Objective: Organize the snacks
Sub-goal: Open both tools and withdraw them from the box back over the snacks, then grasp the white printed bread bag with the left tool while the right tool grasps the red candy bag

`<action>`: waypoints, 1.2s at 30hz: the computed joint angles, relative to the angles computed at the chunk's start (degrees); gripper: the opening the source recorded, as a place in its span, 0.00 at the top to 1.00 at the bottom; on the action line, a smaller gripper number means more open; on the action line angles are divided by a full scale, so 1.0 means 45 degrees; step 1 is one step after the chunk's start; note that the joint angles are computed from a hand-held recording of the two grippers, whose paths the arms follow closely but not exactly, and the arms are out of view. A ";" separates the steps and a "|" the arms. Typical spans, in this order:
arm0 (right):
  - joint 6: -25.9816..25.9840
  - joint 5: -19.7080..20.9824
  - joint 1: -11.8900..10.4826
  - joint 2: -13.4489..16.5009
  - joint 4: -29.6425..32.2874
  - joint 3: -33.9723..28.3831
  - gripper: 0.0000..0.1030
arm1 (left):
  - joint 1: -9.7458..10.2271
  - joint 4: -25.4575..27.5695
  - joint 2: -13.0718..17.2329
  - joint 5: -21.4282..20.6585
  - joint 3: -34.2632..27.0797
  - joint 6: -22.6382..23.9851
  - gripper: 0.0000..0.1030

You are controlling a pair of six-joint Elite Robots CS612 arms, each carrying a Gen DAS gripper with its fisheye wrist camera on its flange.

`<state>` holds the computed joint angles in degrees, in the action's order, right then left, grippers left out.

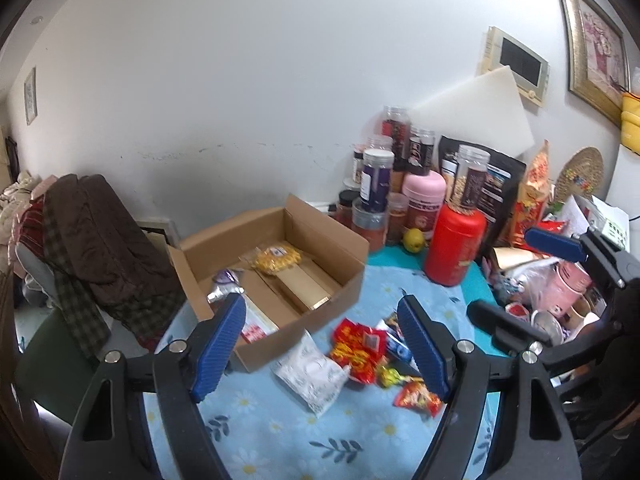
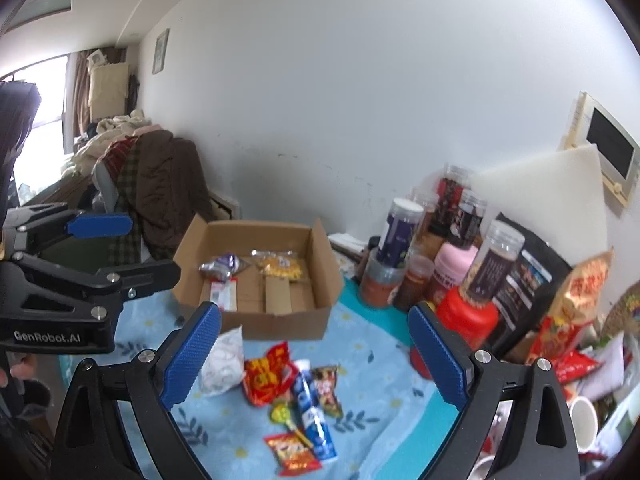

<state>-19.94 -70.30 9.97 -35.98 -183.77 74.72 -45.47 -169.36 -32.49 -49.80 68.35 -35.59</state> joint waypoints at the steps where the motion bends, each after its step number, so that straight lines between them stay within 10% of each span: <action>1: -0.0003 0.0024 -0.0011 -0.0033 -0.0079 0.0142 0.07 | -0.0032 -0.0115 0.0001 -0.0054 0.0086 -0.0019 0.24; 18: 0.0242 0.0188 -0.0061 0.0011 0.0588 0.1383 0.07 | -0.0186 -0.0313 0.0292 -0.1235 0.0796 -0.1478 0.24; 36: -0.0164 -0.0401 -0.0109 0.1322 0.3705 -0.0227 0.22 | 0.0500 0.0414 0.1391 -0.3544 -0.0361 -0.2790 0.24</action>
